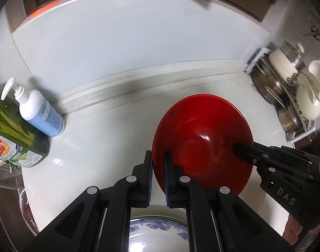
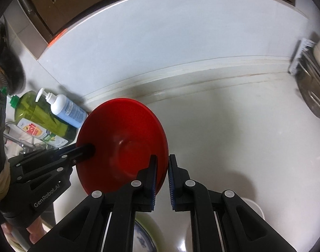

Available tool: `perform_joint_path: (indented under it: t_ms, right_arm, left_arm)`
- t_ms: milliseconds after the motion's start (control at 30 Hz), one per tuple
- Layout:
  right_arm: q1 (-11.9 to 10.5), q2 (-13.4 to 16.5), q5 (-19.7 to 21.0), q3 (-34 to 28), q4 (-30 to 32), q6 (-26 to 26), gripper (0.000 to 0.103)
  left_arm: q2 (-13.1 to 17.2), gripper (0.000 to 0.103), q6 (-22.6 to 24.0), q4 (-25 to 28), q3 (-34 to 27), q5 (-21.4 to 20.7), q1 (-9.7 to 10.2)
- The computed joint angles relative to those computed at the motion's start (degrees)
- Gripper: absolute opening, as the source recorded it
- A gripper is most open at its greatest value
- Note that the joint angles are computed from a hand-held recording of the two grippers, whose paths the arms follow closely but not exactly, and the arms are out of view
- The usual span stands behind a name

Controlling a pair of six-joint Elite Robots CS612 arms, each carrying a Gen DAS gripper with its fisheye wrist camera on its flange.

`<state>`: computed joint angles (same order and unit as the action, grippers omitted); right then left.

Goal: Organize plates and bowls
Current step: 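Lift the red-and-black bowl and carry it over the white bowl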

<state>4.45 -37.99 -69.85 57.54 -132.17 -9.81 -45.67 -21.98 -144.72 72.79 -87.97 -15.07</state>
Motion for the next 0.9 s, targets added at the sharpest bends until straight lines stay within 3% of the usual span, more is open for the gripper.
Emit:
perform_joint_path:
  t_ms: [533, 900]
  right_arm:
    - [-3.4, -6.9, -0.3, 12.1, -8.2, 2.7, 0.012]
    - [-5.2, -8.9, -1.5, 16.2, -10.5, 2.8, 0.012]
  left_arm:
    - [-2.8, 0.011, 1.9, -3.3, 3.4, -0.1, -4.32]
    - [-2.4, 0.011, 1.0, -2.1, 3.5, -1.7, -6.08]
